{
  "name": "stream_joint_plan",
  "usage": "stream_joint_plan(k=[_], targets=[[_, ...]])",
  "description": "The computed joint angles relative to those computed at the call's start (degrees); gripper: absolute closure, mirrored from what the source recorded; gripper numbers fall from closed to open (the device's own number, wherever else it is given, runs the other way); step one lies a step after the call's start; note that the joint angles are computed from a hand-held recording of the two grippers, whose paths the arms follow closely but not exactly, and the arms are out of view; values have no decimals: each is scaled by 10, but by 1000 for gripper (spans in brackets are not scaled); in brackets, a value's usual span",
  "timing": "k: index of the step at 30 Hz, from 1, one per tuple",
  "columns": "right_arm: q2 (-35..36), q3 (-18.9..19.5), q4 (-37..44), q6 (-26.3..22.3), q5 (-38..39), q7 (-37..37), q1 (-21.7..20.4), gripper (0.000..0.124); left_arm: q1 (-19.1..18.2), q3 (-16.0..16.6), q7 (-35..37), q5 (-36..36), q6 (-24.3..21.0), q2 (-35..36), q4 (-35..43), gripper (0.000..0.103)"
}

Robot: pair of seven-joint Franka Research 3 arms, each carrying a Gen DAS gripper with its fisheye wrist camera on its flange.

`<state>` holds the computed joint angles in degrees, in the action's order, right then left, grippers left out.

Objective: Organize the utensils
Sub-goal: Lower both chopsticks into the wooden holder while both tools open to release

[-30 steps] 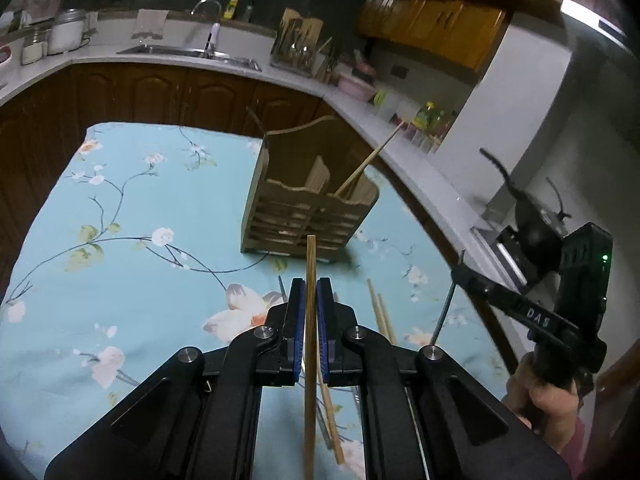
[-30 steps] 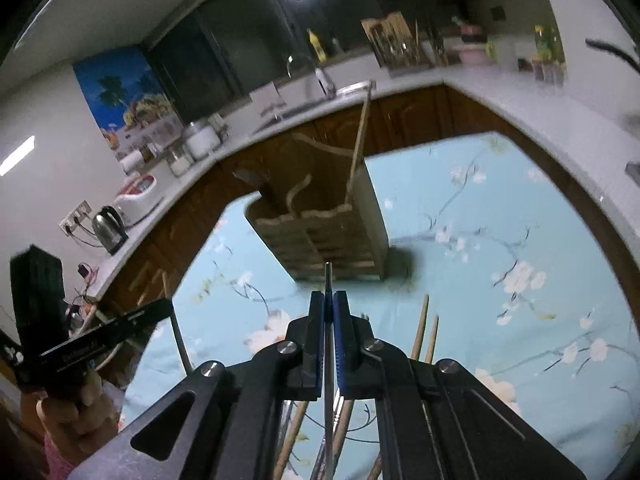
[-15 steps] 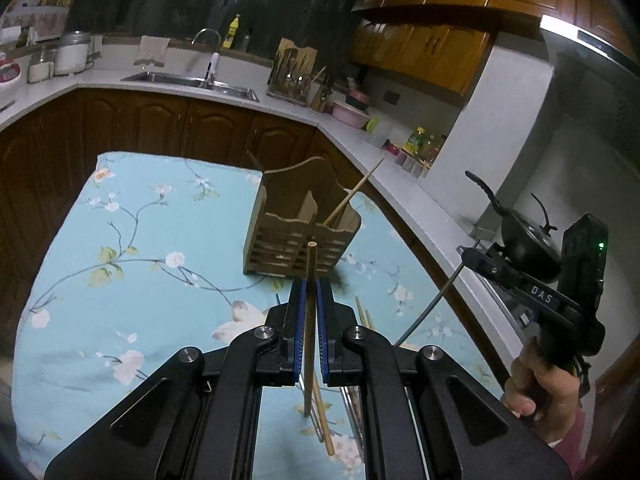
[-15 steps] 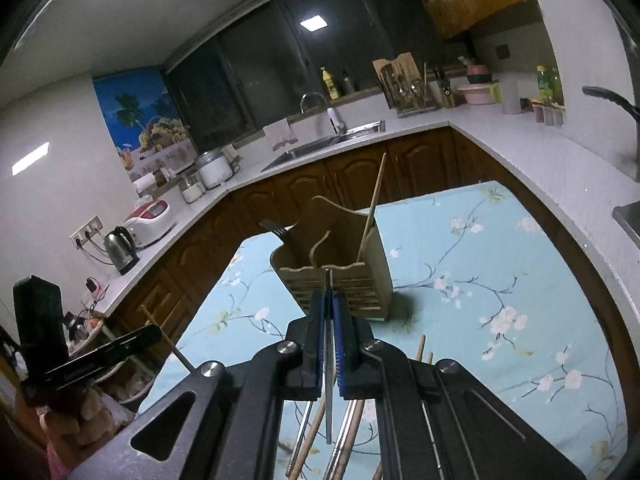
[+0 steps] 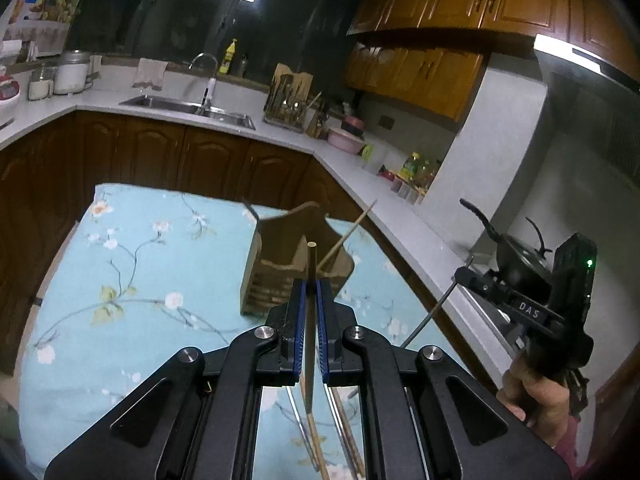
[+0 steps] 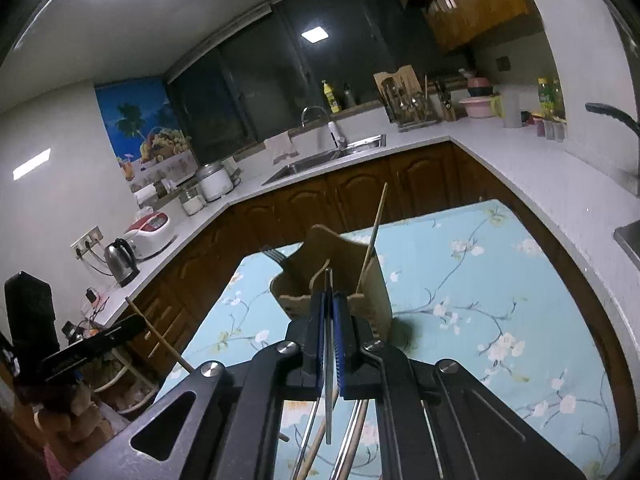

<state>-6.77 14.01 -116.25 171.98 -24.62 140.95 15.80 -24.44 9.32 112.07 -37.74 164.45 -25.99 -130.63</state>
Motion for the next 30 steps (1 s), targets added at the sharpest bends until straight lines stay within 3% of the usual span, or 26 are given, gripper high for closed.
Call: stream_joint_plan(k=[5,10,15,20,23,25,30], targets=[[27,-7,46,1,-29,13,-3,119,-3,4,10,-8,17,28,45,99],[70,-38,124,1,-82,44,15,119,4,3,27,-30,31,80,117,98],[136,-85,232,-17,-126,73,49,119,38,-16,34,-53,34,157,214,98],[197,-139,310,-41,-146,96,90,119,85,-51,-13,-36,56,233,280,98],[223,-164,320,-31,-138,98,108,119,106,-71,-29,-42,68,263,294,99],[232,-184,317,-36,-139,104,125,119,127,-97,9,-92,78,279,297,98],[241,-218,285,-18,-124,121,152,119,145,-120,-31,-56,95,302,274,99]])
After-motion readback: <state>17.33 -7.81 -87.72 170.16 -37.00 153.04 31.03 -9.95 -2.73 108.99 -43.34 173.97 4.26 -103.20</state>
